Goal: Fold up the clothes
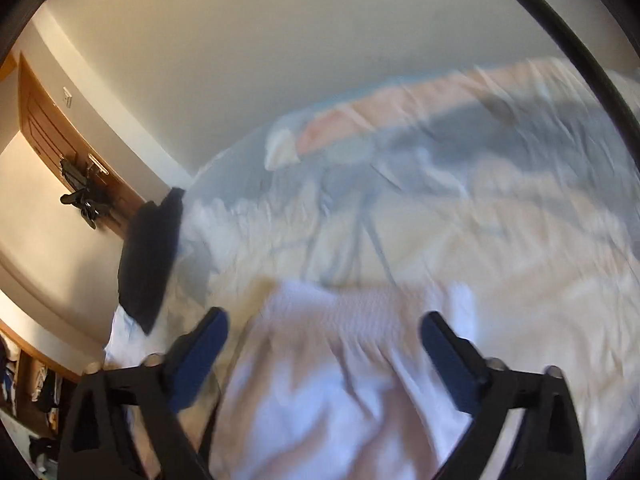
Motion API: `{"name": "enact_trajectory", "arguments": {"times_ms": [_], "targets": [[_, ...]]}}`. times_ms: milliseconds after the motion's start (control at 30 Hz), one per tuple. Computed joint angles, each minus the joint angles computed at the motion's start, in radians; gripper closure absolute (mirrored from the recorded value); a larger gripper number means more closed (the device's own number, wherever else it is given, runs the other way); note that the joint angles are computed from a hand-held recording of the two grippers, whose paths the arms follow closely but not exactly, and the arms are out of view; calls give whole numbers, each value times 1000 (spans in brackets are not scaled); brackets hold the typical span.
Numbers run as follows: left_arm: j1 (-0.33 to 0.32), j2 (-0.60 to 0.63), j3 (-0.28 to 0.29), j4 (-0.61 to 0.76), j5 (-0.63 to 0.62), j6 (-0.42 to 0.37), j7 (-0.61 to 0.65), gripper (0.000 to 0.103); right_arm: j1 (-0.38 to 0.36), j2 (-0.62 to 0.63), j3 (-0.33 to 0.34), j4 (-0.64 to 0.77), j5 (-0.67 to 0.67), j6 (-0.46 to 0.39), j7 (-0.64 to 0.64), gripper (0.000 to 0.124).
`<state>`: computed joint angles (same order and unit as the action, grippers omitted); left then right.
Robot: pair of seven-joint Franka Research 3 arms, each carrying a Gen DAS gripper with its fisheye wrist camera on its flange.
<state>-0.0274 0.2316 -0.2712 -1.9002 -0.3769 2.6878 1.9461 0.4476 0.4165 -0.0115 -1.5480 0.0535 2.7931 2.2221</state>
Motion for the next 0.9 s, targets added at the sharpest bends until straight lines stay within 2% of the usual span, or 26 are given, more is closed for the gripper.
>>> {"name": "enact_trajectory", "arguments": {"times_ms": [67,100,167,233,267,333,367,433,467,533,600,633,667,733,833,900], "targets": [[-2,-5,1,-8,5,1,-7,12,-32,10,48,-19,46,9,-78,32],[-6,-12,4,-17,16,-7,-15,12,-24,30,38,1,41,-26,-74,35],[-22,-6,21,11,80,-66,-46,12,-2,80,-4,56,12,-122,-22,53],[-31,5,30,75,145,-204,-52,12,-3,82,-16,34,8,-75,6,54],[-26,8,28,109,146,-277,-33,12,0,77,-22,36,3,-82,17,56],[25,-1,-9,153,30,-362,67,12,31,36,-48,27,-50,-142,58,55],[25,-19,3,144,-45,-335,120,12,48,-4,-57,-7,-88,-146,79,45],[25,-40,12,118,-122,-219,160,12,76,-121,-57,-141,-159,-107,132,34],[32,-38,12,113,-177,-195,178,12,93,-194,-50,-224,-197,-101,171,28],[58,-2,10,142,-309,-245,183,12,123,-335,-23,-374,-286,-132,270,26],[84,36,18,181,-380,-397,105,12,160,-452,32,-476,-441,-280,435,26],[92,62,17,208,-410,-462,68,12,167,-486,67,-509,-478,-315,492,24],[84,79,12,229,-427,-485,56,12,174,-508,100,-541,-483,-314,519,22],[74,24,-4,181,-421,-460,149,12,186,-518,158,-581,-461,-288,528,22],[69,-100,-8,63,-531,-428,381,12,187,-474,220,-576,-409,-262,495,23],[55,-163,26,3,-499,-449,389,12,178,-444,250,-559,-393,-288,519,24]]}}
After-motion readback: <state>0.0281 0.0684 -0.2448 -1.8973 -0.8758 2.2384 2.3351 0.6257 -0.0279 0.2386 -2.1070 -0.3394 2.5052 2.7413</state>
